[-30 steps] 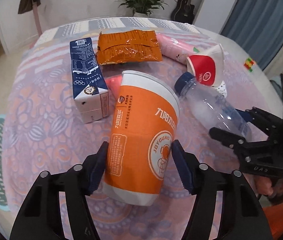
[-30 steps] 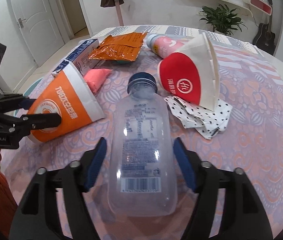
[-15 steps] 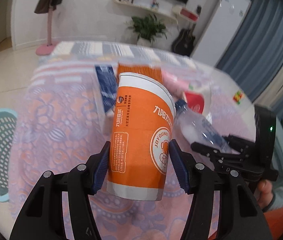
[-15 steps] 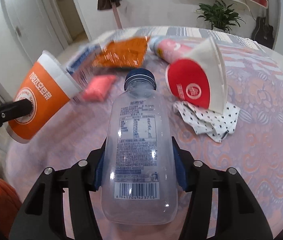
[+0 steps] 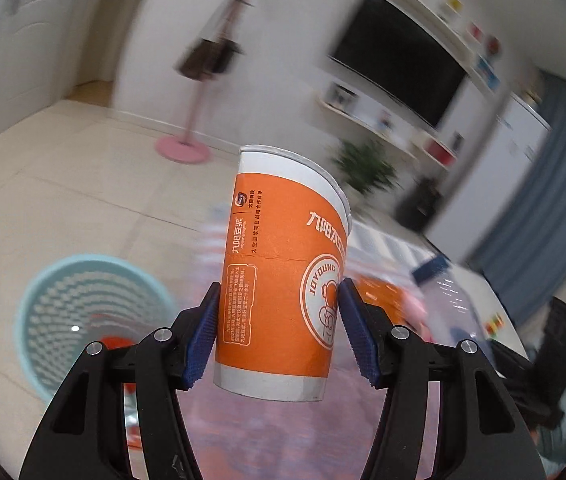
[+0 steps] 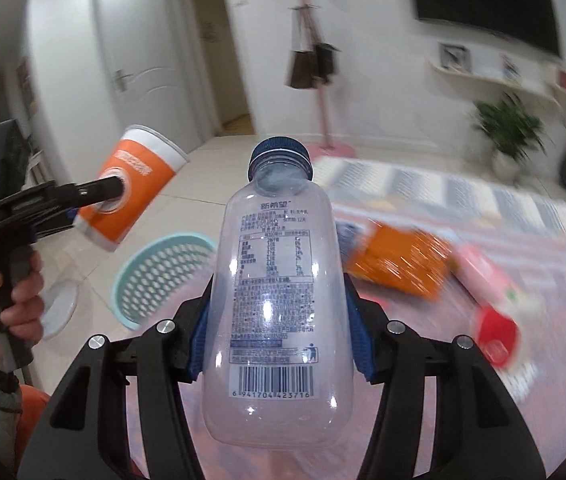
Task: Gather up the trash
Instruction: 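Carry the cup and bottle over the teal basket and release both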
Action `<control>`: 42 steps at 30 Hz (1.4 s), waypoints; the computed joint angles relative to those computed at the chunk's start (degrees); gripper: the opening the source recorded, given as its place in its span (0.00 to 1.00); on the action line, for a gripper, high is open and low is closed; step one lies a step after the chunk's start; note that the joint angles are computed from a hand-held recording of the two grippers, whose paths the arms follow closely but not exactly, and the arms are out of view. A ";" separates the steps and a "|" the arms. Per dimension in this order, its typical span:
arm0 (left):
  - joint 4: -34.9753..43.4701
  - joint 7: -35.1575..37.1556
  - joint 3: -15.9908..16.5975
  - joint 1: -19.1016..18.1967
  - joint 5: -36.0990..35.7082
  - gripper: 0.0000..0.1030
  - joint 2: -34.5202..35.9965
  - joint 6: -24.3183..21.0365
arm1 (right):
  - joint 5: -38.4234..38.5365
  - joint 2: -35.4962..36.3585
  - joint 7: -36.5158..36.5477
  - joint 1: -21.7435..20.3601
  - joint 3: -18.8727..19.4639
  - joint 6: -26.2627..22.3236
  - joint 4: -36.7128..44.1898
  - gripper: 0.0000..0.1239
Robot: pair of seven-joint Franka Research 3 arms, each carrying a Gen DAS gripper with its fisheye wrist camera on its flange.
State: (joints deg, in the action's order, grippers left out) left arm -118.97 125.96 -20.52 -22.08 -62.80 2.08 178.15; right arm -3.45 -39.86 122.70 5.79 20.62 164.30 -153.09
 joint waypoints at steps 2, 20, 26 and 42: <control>-2.02 -5.23 1.43 0.84 4.42 0.55 -0.58 1.61 | -1.46 5.55 -0.59 -0.79 2.06 1.73 4.52 0.43; -1.02 -44.75 4.96 11.13 41.37 0.52 11.05 -11.07 | -21.81 42.75 10.50 2.19 5.51 -4.91 34.81 0.43; -1.99 -51.30 4.42 13.00 48.74 0.57 11.44 -10.70 | -18.38 48.80 7.26 6.35 1.97 -7.14 39.81 0.43; -5.57 -56.06 2.32 16.54 50.52 0.66 7.90 -5.57 | -3.38 52.56 -1.92 14.16 -5.97 -7.75 40.11 0.51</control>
